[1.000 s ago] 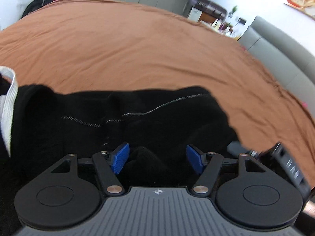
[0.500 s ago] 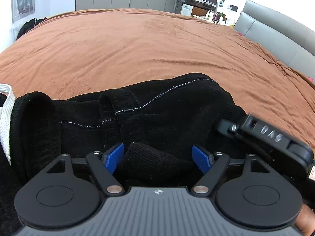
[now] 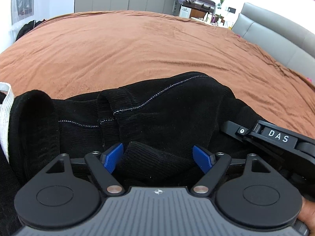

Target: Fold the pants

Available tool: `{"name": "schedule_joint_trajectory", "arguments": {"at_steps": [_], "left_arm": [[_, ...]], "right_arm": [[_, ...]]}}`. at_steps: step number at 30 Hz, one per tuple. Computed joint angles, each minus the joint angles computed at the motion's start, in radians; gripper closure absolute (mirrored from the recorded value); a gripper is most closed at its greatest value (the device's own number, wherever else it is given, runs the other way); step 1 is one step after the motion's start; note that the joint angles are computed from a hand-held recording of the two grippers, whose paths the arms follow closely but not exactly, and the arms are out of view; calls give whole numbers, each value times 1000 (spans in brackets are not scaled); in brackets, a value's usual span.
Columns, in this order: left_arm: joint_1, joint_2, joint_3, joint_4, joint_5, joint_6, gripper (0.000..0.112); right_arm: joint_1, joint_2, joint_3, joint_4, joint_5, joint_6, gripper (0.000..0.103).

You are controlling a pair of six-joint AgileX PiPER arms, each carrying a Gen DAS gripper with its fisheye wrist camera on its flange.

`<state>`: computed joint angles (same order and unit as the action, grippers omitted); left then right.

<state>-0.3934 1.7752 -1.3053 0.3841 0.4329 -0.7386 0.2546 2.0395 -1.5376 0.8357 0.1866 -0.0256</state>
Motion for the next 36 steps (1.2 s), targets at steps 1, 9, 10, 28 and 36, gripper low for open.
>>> {"name": "schedule_joint_trajectory", "arguments": {"at_steps": [1, 9, 10, 28, 36], "left_arm": [[5, -9, 17, -2, -21, -5, 19], [80, -105, 157, -141, -188, -8, 20], [95, -123, 173, -190, -205, 18, 22], [518, -627, 517, -764, -111, 626, 25], [697, -715, 616, -975, 7, 876, 28]], "right_arm": [[2, -5, 4, 29, -4, -32, 74], [51, -39, -56, 49, -17, -170, 78], [66, -40, -89, -22, -6, -130, 78], [429, 10, -485, -472, 178, -7, 78], [537, 56, -559, -526, 274, -94, 78]]}}
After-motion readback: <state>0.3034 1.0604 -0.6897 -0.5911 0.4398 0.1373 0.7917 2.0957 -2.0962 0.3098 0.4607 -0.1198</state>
